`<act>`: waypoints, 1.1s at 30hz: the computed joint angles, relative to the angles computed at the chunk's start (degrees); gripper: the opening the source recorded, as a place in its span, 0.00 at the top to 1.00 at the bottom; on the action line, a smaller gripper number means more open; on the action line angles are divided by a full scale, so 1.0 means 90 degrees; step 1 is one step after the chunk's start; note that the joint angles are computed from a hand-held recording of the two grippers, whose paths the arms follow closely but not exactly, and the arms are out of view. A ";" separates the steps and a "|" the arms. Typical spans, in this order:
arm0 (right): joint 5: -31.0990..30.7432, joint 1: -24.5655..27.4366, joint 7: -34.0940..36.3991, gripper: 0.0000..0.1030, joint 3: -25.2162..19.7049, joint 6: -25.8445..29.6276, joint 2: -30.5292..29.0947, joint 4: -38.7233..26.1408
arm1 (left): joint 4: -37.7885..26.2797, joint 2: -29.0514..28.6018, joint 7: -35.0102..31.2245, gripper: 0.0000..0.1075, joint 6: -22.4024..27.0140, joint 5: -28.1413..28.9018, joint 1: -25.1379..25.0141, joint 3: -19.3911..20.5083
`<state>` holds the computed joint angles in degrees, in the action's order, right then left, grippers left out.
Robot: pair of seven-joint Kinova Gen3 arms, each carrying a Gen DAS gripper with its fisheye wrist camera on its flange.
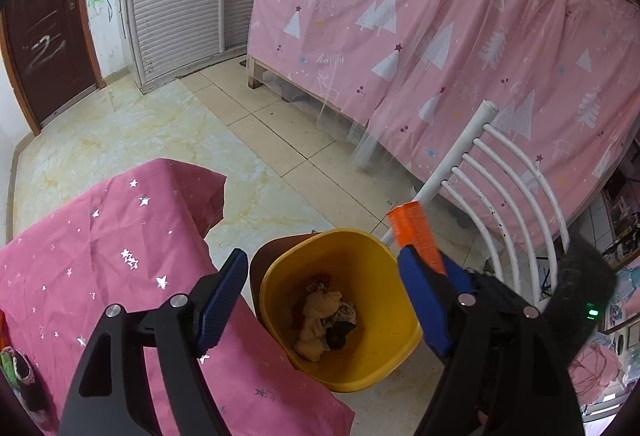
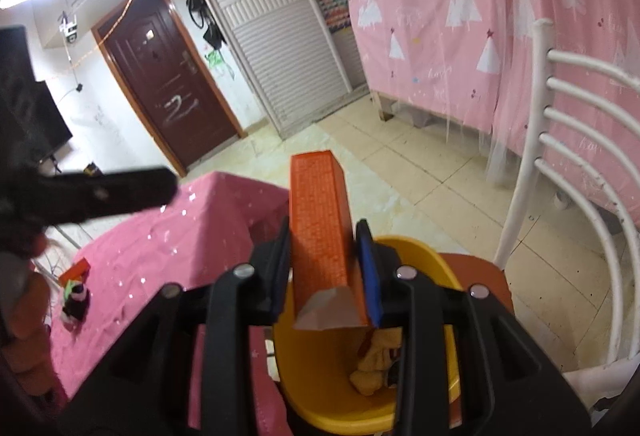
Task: Collect trash
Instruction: 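Carry the scarf and orange box to the yellow bin and open both tools, then move both tools back over the table toward the remaining items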
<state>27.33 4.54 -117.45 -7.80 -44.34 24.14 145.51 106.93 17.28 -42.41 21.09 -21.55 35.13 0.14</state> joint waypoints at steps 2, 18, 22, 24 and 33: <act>-0.0192 -0.0160 0.0068 0.70 0.0012 0.0094 0.0056 -0.0042 | 0.0113 -0.0105 0.0060 0.34 -0.0003 -0.0062 0.0025 -0.0049; -0.1431 -0.1307 0.0474 0.54 -0.0145 0.0554 0.0072 -0.0312 | 0.1543 -0.1263 0.0781 0.34 -0.0608 -0.0464 -0.0892 -0.0003; -0.1749 -0.1791 0.0639 0.54 -0.0235 0.0763 -0.0053 -0.0433 | 0.1840 -0.1573 0.0806 0.34 -0.0617 -0.0536 -0.1376 0.0147; -0.1872 -0.2042 0.0728 0.54 -0.0287 0.0912 -0.0110 -0.0530 | 0.2004 -0.1766 0.0831 0.34 -0.0587 -0.0645 -0.1616 0.0192; -0.2810 -0.3360 0.1486 0.42 -0.0324 0.1655 -0.0202 -0.1093 | 0.2453 -0.2338 0.0772 0.34 -0.0198 -0.1069 -0.2667 0.0421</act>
<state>2.04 -25.71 -104.07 -10.72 -29.44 22.32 135.67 129.01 -3.76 -35.46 19.30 -31.18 11.13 3.93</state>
